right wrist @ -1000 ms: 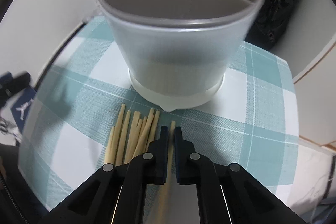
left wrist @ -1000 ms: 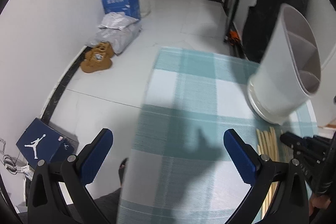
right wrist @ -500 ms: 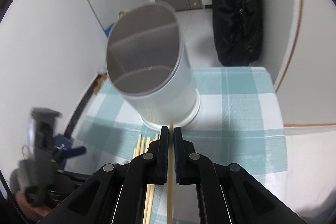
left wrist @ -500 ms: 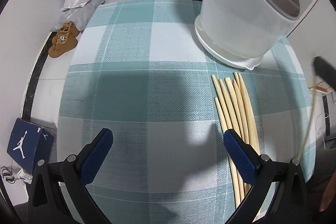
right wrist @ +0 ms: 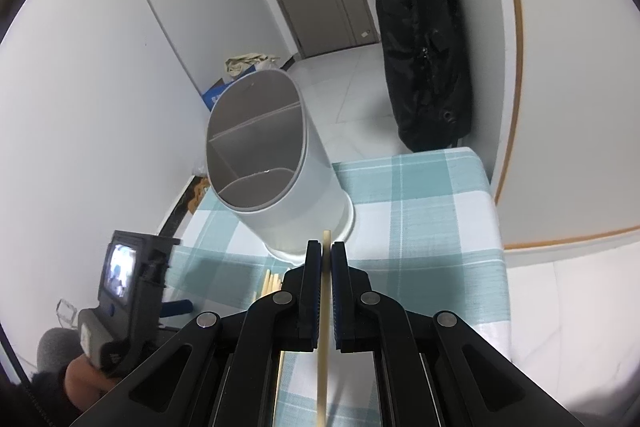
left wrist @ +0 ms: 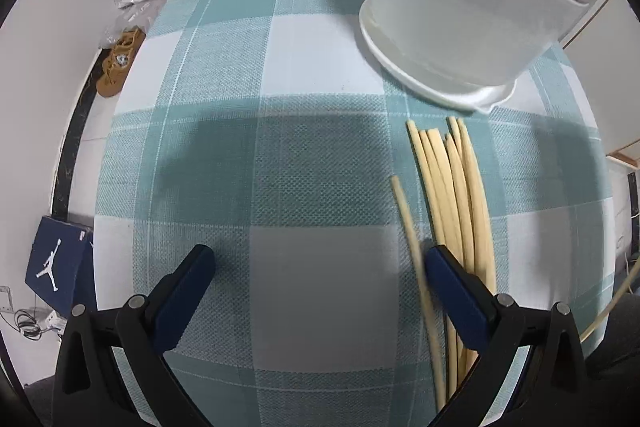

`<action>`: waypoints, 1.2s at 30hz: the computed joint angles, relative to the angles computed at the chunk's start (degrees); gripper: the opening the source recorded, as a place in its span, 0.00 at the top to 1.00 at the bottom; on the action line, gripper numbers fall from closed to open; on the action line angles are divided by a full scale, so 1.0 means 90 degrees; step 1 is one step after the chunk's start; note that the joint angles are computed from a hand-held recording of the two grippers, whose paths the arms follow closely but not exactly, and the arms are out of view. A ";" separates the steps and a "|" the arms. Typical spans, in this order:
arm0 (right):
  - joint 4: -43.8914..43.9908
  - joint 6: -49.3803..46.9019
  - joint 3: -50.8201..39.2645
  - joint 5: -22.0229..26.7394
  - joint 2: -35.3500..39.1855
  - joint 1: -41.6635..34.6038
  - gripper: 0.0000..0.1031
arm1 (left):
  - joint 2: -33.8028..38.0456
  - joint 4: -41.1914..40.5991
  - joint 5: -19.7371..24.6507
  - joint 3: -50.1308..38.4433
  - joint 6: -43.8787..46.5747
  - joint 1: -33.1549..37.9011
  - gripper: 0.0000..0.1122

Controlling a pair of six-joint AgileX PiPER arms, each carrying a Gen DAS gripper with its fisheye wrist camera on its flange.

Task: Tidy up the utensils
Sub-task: 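Lift the chopstick with the right tool while the left tool grasps another chopstick, then carry both chopsticks over the white holder and open both tools to drop them in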

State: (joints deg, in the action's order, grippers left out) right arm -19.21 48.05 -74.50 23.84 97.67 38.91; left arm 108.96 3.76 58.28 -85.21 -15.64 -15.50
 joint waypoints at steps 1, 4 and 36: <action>-0.0046 0.0062 0.0050 -0.0016 -0.0055 0.0013 0.96 | 0.0028 -0.0046 0.0061 -0.0054 -0.0007 0.0035 0.09; -0.0161 0.0173 0.0176 -0.0083 -0.0177 0.0025 0.96 | 0.0073 -0.0054 0.0063 -0.0118 -0.0071 0.0107 0.14; -0.3118 0.3061 0.0827 -0.0656 -0.0750 0.0637 0.96 | -0.2505 -0.0453 -0.2584 0.1532 0.0034 -0.0101 0.99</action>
